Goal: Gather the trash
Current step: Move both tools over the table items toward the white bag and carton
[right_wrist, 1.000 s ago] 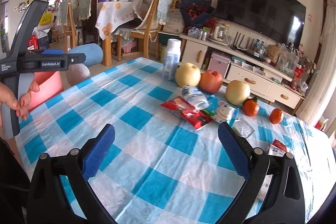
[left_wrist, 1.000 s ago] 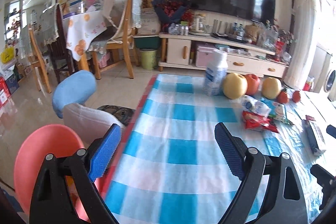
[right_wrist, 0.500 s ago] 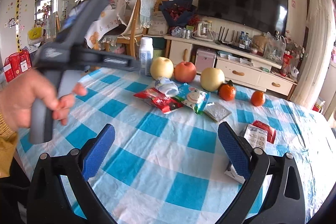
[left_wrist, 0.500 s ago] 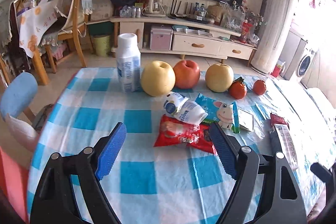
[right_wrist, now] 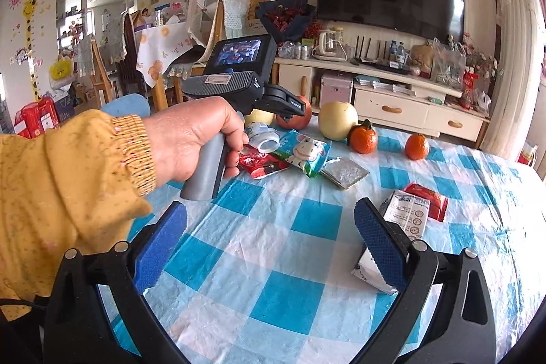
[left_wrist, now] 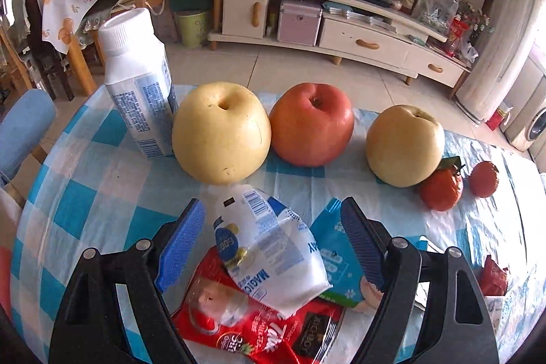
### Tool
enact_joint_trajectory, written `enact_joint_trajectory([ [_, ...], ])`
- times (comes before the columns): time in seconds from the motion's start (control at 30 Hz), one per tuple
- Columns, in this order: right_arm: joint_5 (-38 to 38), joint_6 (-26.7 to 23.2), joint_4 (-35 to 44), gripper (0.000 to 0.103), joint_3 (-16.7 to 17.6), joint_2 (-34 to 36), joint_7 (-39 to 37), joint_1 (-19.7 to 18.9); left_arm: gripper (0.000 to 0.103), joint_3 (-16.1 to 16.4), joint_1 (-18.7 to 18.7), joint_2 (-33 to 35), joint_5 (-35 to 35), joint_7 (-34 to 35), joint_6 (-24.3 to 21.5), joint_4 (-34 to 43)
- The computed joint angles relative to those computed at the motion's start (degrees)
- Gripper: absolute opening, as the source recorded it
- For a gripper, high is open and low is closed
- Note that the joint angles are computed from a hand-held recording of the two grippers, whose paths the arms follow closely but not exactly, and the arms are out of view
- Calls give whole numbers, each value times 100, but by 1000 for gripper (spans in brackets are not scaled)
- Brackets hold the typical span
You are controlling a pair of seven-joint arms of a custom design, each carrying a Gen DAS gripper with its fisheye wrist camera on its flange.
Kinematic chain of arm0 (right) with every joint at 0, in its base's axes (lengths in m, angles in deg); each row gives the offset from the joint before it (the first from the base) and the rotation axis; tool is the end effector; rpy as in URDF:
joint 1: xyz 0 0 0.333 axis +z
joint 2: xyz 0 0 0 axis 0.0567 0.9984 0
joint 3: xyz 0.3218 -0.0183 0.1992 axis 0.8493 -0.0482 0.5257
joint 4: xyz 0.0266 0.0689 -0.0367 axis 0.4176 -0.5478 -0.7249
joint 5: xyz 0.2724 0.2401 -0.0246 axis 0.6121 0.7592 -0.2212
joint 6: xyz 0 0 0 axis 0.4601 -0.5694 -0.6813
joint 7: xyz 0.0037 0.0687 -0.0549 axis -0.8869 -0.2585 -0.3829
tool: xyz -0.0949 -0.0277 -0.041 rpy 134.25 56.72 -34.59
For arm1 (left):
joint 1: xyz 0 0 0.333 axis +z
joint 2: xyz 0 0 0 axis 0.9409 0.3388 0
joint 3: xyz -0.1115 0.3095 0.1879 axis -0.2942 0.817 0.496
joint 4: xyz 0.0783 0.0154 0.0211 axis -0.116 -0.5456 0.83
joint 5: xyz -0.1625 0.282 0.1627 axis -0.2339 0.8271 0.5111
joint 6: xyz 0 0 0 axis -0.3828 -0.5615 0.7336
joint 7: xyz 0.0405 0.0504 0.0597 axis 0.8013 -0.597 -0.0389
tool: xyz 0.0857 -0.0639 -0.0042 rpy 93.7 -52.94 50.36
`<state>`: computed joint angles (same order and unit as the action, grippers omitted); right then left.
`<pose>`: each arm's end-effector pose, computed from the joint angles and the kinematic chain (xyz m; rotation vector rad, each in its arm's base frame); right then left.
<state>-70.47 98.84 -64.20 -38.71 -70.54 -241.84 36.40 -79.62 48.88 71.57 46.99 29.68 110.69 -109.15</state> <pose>0.2616 0.3931 0.5396 -1.7104 1.4216 -0.7647 0.5438 -0.3049 0.5112 -1.8564 1.9253 -0.7085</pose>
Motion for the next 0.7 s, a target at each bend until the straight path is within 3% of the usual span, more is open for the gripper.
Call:
enact_joint_trajectory([
  [0.17, -19, 268, -228, 99, -115, -240, 356, -145, 78, 4, -180, 347, 117, 179, -498, 370],
  [0.27, 69, 307, -332, 99, -130, -348, 457, -259, 73, -172, -68, 330, -431, 579, -335, 177],
  [0.47, 578, 159, -585, 99, -127, -591, 520, -453, 66, -249, -202, -112, -497, 974, 221, -596],
  [0.7, 1313, 277, -916, 99, -180, -736, 597, -678, 66, -818, -172, -1040, -1309, 2306, 572, -1802],
])
